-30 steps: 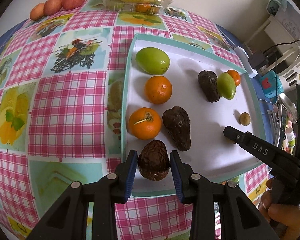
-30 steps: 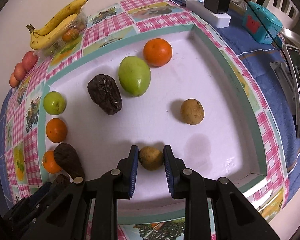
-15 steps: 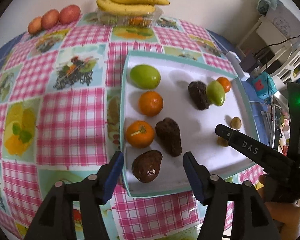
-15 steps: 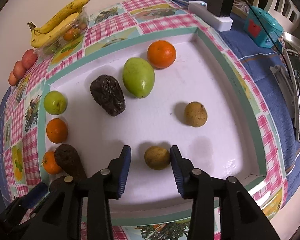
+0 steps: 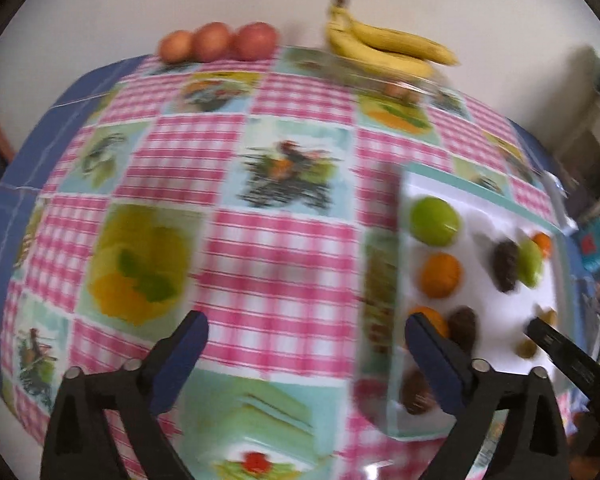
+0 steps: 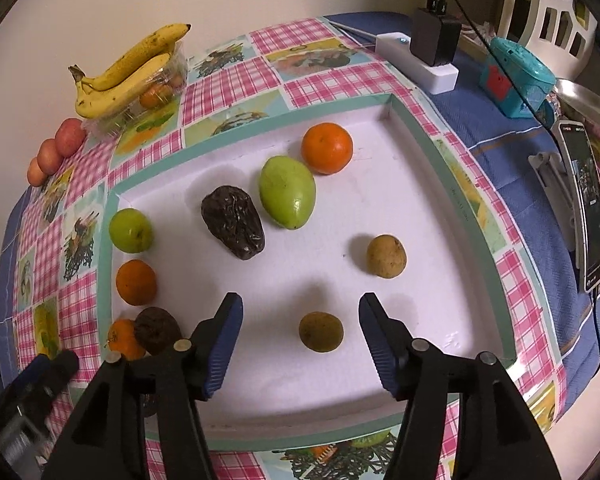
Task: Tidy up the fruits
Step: 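Withdraw both open tools back from the tray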
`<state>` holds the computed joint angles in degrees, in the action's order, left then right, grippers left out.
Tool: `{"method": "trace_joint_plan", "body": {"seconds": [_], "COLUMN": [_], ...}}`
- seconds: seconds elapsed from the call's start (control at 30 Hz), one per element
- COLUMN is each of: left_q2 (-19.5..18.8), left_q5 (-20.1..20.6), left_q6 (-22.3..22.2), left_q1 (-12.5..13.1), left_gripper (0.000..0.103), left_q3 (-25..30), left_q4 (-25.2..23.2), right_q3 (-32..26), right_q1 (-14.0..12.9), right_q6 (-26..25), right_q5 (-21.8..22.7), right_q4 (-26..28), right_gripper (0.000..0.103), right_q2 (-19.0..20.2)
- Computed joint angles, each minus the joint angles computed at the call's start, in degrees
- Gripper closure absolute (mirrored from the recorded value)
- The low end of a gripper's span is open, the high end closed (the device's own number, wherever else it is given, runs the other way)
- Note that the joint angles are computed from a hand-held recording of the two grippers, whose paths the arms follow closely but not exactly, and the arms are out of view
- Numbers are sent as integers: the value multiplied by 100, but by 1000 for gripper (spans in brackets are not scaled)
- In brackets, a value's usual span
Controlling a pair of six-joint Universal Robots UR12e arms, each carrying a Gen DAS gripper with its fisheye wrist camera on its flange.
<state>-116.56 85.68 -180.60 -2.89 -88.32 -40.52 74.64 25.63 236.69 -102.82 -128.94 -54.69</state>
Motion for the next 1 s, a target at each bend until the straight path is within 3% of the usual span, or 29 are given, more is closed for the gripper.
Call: {"method": "trace_joint_plan", "body": {"seconds": [0.13, 0.3, 0.47, 0.67, 0.73, 0.87, 1.0], "left_q2": [-47, -63, 2, 184, 254, 356, 465], "left_q5": [465, 719, 589, 344, 440, 1107, 982], "left_q6": [-143, -41, 108, 370, 446, 555, 653], "left_q1": [36, 92, 147, 205, 195, 120, 220], "left_gripper": [0, 0, 0, 0, 0, 0, 0], "left_q3": [-4, -66, -173, -315, -397, -568, -677], "left_q4": [306, 678, 807, 751, 819, 1020, 770], "right_q3": [-64, -186, -262, -320, -289, -302, -363], "right_q1": [24, 68, 137, 262, 286, 347, 433], "right_q6": [-93, -237, -399, -529, -522, -558, -727], "right_q5": [-29, -129, -215, -488, -445, -386, -440], "right_q4": [79, 123, -43, -252, -386, -439, -298], "right_gripper": [36, 31, 15, 15, 15, 15, 15], "right_q2": [25, 91, 149, 202, 189, 176, 181]}}
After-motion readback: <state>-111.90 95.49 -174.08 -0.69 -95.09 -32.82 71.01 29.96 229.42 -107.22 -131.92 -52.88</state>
